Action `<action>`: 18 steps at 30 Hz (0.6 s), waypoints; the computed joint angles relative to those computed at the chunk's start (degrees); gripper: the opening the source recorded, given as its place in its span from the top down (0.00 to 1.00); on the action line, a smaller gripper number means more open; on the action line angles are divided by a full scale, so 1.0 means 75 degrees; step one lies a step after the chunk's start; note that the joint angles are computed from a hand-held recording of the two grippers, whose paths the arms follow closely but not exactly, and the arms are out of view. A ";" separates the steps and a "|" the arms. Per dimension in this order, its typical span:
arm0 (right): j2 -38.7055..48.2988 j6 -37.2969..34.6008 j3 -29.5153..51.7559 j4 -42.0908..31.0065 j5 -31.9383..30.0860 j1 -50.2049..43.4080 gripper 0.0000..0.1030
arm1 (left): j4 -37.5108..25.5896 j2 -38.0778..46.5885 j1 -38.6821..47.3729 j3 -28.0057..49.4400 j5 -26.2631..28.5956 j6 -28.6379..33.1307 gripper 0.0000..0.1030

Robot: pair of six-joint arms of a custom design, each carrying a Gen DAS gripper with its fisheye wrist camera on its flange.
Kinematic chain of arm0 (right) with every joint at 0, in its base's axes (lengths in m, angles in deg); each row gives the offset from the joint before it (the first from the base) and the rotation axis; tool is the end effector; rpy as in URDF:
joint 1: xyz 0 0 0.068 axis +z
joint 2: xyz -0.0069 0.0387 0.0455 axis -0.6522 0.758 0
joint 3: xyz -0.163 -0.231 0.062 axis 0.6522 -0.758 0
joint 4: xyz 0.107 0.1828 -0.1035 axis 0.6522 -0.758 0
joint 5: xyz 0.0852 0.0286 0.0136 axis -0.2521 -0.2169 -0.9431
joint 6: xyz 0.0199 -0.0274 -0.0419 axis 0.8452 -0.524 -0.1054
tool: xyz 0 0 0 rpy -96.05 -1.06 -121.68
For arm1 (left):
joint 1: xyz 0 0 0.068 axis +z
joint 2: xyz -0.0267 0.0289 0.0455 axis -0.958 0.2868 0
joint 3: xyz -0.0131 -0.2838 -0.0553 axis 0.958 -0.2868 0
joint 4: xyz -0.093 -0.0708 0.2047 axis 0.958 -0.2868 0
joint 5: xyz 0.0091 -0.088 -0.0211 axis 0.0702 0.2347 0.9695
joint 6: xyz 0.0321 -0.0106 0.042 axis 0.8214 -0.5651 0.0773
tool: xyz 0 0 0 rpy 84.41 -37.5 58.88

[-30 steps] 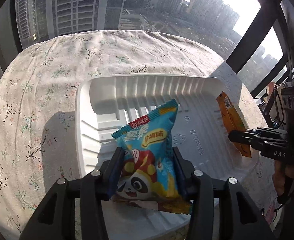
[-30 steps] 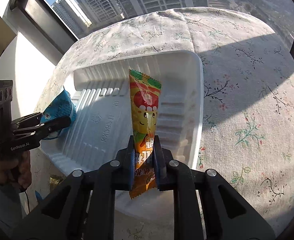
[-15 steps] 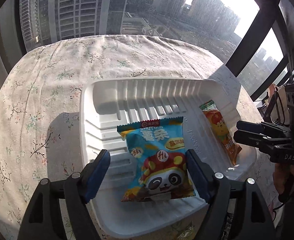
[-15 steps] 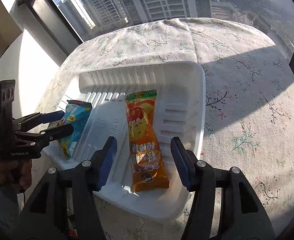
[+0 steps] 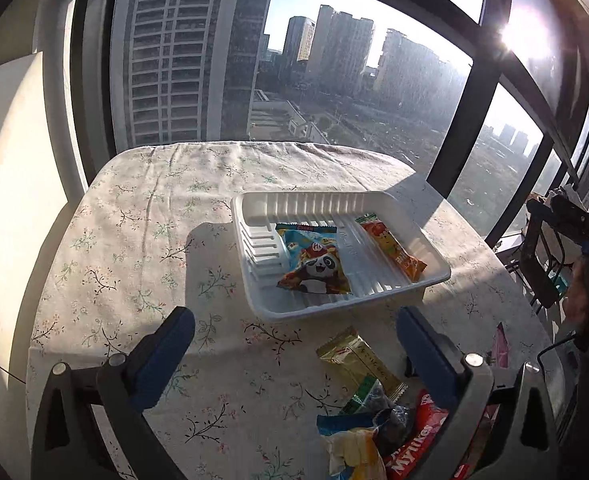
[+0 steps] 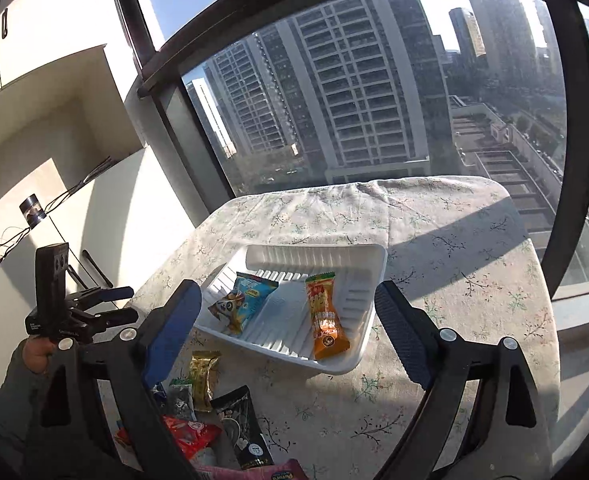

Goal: Organize snacks
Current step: 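Open both tools to drop the panda bag and snack stick into the tray, then reach the left tool to the blue-and-yellow Tipo roll cake packet and grasp it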

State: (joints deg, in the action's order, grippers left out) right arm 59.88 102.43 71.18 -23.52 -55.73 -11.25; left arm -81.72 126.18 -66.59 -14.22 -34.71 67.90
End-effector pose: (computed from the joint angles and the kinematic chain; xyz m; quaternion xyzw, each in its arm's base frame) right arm 0.2181 0.1120 0.2628 0.0700 0.8646 0.1347 0.4790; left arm 0.3980 0.0254 0.1859 0.2654 0.8730 -0.2039 0.3547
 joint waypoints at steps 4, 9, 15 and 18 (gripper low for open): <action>-0.1138 0.1168 -0.0910 -0.0415 0.1939 0.2334 0.13 | 0.0702 -0.0774 0.0543 -0.1725 0.0107 0.0584 0.00; -0.0577 0.3935 -0.1109 -0.1732 0.4797 0.5793 0.13 | 0.1069 -0.0841 0.0846 -0.2855 -0.0254 0.1172 0.00; 0.1354 0.7005 -0.0199 -0.3916 0.5862 0.8026 0.13 | 0.1287 -0.0573 0.0696 -0.3084 -0.0615 0.1240 0.06; 0.1760 0.7458 -0.0100 -0.3957 0.5772 0.8197 0.14 | 0.1228 -0.0804 0.0612 -0.3278 -0.0528 0.1478 0.08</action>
State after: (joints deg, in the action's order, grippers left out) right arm 73.08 158.37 70.42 -53.19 -12.43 50.23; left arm -72.51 120.15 -62.01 -38.80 -38.67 78.99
